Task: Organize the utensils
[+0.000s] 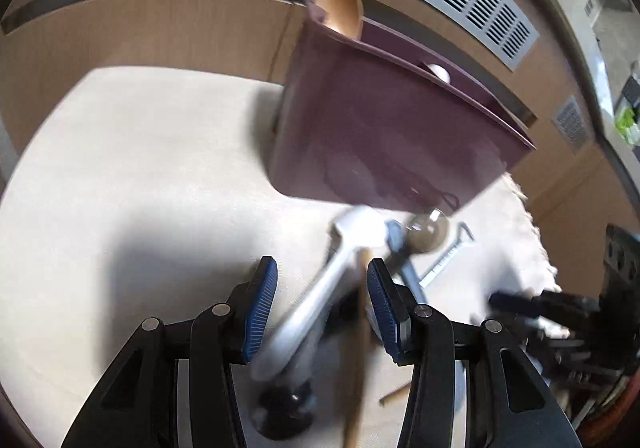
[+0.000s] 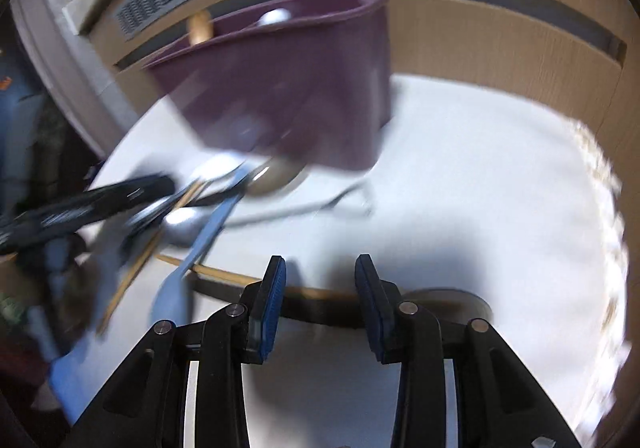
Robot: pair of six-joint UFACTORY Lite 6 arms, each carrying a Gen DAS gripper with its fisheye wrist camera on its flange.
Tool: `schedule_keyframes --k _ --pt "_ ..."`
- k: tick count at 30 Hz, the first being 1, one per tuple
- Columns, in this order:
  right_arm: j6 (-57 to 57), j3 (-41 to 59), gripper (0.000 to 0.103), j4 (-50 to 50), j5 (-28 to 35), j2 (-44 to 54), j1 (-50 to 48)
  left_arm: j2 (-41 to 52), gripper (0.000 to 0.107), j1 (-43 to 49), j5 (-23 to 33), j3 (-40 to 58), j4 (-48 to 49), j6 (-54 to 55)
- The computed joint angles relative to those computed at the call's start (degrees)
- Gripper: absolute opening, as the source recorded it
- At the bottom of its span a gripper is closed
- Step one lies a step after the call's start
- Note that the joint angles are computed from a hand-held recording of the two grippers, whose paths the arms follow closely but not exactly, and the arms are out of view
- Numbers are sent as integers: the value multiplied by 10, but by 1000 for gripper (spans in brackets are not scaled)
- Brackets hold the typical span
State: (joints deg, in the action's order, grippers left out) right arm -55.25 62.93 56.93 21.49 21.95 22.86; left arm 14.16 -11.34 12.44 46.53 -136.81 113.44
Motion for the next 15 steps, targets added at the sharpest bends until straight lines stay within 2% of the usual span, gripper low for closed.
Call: schedule_keyframes --k 5,7,10,13,15 --pt "7 -84 35 -15 8 -78 18 -24 48 -45 -1 -30 -6 -8" --pt "28 -87 34 -27 8 -95 28 -50 48 -58 4 -56 51 -70" --pt "2 -108 34 -25 -9 -132 11 -96 48 -78 15 -100 127 -156" --pt "85 -105 34 -102 -36 -140 23 -132 48 -93 12 -129 165 -212" --pt "115 -90 34 -118 -38 -130 32 -148 48 -112 -19 -132 156 -214"
